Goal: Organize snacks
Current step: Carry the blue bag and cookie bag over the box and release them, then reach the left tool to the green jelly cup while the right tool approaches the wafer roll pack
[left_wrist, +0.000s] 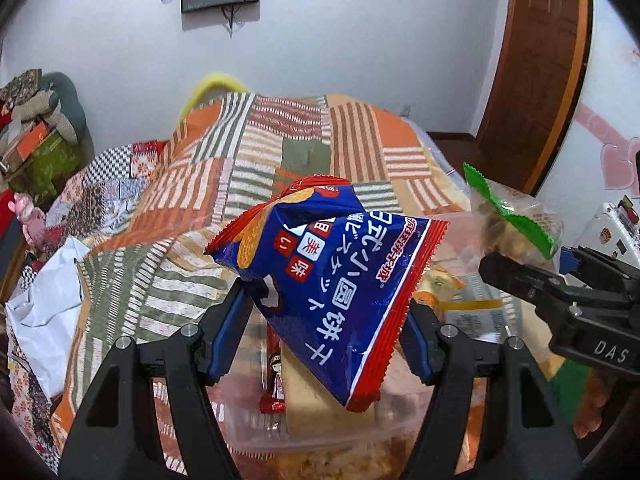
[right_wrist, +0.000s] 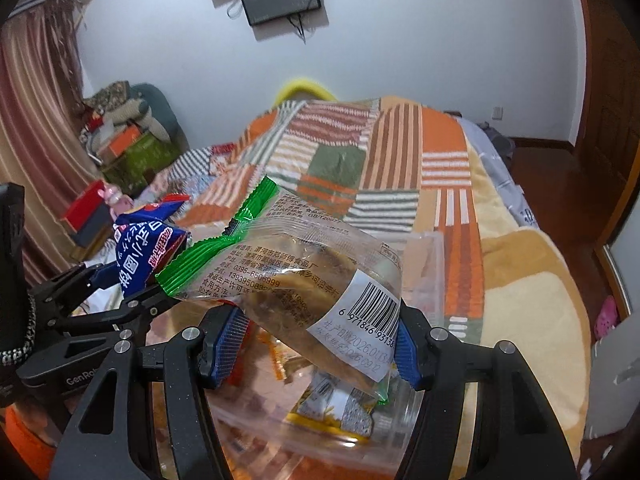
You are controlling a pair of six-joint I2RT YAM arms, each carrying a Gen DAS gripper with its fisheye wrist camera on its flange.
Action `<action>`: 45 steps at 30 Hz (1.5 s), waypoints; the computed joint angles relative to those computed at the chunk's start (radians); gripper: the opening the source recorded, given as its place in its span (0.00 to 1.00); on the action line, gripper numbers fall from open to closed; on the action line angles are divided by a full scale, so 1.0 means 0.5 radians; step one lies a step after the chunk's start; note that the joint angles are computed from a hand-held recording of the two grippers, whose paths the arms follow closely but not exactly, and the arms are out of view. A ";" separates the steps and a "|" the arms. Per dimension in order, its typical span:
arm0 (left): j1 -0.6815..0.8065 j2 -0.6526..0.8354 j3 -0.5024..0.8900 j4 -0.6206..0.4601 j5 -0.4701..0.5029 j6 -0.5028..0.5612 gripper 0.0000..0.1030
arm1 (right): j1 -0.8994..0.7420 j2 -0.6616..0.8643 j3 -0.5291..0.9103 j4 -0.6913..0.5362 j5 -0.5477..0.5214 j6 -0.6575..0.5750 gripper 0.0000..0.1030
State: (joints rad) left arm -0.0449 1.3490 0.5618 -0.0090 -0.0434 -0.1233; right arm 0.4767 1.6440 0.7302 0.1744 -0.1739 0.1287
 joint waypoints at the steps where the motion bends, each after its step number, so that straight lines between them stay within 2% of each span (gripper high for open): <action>1: 0.006 0.053 0.018 0.019 0.000 0.000 0.66 | 0.004 0.032 0.018 -0.003 0.014 0.002 0.58; 12: 0.012 0.273 0.112 0.049 0.067 -0.030 0.69 | 0.053 0.191 0.150 -0.107 0.083 -0.035 0.61; 15: 0.003 0.259 0.101 0.049 0.048 -0.027 0.72 | 0.058 0.196 0.157 -0.126 0.118 -0.034 0.61; 20: 0.016 0.150 0.058 0.019 0.087 -0.034 0.76 | 0.022 0.151 0.134 -0.187 0.057 -0.044 0.66; 24: -0.008 -0.019 0.001 -0.066 0.071 -0.016 0.76 | 0.022 0.031 0.047 -0.157 0.058 -0.063 0.74; 30: -0.022 -0.359 -0.096 -0.260 0.073 -0.014 0.78 | -0.010 -0.272 -0.119 -0.173 0.014 -0.079 0.76; 38: -0.093 -0.968 -0.260 -0.672 0.041 0.002 0.83 | -0.041 -0.717 -0.405 -0.238 -0.024 -0.117 0.82; 45: -0.222 -1.382 -0.429 -1.004 -0.008 -0.072 0.83 | -0.009 -0.878 -0.633 -0.244 -0.008 -0.148 0.82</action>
